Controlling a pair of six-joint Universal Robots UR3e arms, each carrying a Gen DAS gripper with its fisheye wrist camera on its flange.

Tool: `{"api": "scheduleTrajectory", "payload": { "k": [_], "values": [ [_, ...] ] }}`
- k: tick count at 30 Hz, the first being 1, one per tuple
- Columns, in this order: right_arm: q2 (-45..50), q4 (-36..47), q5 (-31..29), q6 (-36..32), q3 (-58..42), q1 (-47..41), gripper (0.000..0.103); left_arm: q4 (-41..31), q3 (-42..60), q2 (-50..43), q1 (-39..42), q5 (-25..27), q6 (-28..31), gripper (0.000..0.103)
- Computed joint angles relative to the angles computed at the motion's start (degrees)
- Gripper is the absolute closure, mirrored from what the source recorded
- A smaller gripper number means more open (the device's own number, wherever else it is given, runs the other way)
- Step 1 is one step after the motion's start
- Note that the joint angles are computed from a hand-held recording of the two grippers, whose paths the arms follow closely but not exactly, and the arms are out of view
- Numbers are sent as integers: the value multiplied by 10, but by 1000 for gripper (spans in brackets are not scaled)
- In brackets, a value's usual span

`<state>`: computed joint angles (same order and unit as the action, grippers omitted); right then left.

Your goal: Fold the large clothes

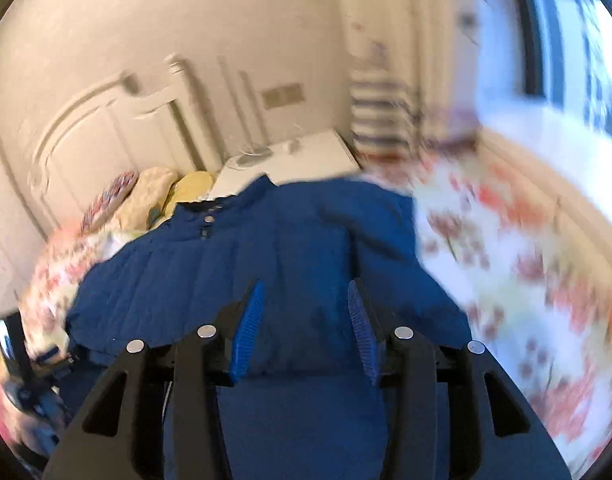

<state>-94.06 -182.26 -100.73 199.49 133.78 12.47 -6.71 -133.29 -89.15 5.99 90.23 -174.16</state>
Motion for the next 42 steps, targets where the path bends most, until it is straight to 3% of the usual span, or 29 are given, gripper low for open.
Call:
{"api": "scheduleTrajectory", "payload": {
  "k": [3,5,8,11,12,15,17,19,21,25,27,30,32,34,37,40,42],
  "values": [
    [100,43,-39,-37,-95,32,62,0,0,1,-1,0,-1,2],
    [157,130,-27,-43,-146,28,61,5,-7,7,4,-6,0,2],
    [186,78,-64,-55,-127,48,61,22,-42,48,23,-27,13,3],
    [175,57,-39,-57,-103,33,60,84,-104,124,48,-34,-8,20],
    [181,51,-34,-59,-105,30,60,122,-136,172,72,-49,-37,20],
    [193,33,-40,-56,-104,33,60,108,-149,279,138,-135,-93,13],
    [205,30,-62,-56,-112,47,60,54,-62,234,82,-115,-76,8],
    [212,33,-74,-51,-121,57,60,52,33,124,-22,-25,-55,6],
    [210,25,-69,-51,-116,55,60,-1,133,21,-96,31,-24,3],
    [207,18,-64,-52,-108,51,60,-158,281,-145,-174,96,-3,3],
    [208,17,-64,-53,-108,51,60,-139,285,-183,-189,123,-5,2],
    [209,13,-67,-53,-108,52,59,-182,306,-167,-190,120,-44,4],
    [212,13,-74,-53,-110,55,59,-149,301,-138,-194,91,-58,4],
    [211,11,-75,-54,-109,56,59,-153,333,-148,-221,92,-61,3],
    [210,7,-70,-55,-105,53,59,-220,455,-231,-271,88,-49,3],
    [210,6,-69,-56,-104,52,59,-292,582,-349,-316,148,-43,2],
    [209,5,-66,-56,-103,50,59,-294,605,-382,-324,165,-60,2]
  ]
}}
